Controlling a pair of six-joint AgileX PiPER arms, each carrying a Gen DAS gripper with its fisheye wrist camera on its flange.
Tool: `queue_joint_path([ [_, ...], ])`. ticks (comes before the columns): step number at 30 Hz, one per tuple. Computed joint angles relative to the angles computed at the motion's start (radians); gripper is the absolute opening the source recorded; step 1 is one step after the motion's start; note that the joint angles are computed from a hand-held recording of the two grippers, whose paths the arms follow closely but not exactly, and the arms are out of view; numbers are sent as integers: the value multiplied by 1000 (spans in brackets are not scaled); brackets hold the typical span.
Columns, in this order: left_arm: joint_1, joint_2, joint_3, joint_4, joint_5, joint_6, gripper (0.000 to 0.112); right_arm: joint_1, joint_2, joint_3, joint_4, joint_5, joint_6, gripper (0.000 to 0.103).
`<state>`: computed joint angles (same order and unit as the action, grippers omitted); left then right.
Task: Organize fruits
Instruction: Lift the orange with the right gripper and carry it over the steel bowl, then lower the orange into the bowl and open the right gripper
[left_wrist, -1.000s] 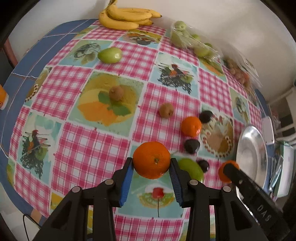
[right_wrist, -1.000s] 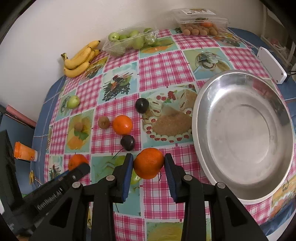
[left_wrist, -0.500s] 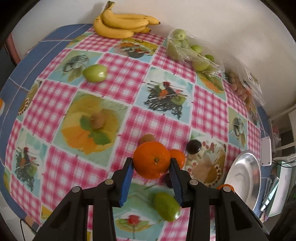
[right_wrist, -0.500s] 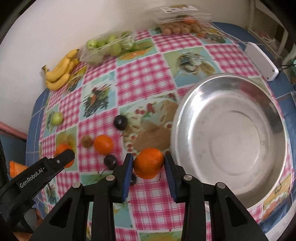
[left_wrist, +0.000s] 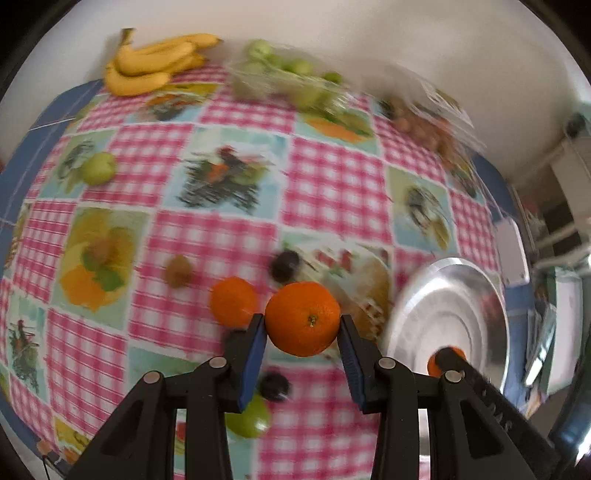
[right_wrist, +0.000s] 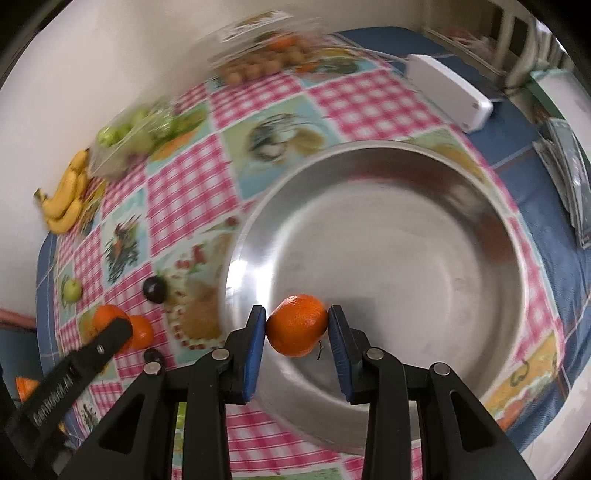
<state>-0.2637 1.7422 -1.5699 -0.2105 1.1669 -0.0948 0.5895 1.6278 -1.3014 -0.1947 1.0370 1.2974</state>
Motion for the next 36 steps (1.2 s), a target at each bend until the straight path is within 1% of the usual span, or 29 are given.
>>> queue_joint_path([
  [2, -27, -7, 19, -32, 9, 15, 42, -20, -36, 55, 1, -11, 10, 36],
  [5, -74, -17, 34, -39, 8, 30, 42, -59, -98, 133, 7, -21, 22, 36],
  [13, -163, -23, 50, -62, -8, 91, 42, -139, -215, 260, 0, -16, 35, 36],
  [18, -189, -15, 73, -48, -32, 113, 42, -164, -211, 289, 25, -36, 17, 36],
  [23, -215, -5, 90, -11, -59, 113, 42, -176, -178, 307, 74, -68, -24, 36],
  [27, -224, -1, 91, -4, -71, 118, 44, -168, -177, 308, 65, -61, -16, 37],
  [29, -218, -1, 91, -21, -68, 132, 46, -165, -175, 307, 65, -61, -9, 37],
  [31, -224, -2, 86, -12, -69, 130, 57, -166, -176, 308, 66, -60, -11, 37],
  [32, -226, -5, 89, -9, -72, 129, 58, -168, -172, 304, 67, -59, -13, 37],
  [36, -223, -13, 83, -9, -67, 137, 59, -169, -181, 294, 60, -42, -11, 37],
])
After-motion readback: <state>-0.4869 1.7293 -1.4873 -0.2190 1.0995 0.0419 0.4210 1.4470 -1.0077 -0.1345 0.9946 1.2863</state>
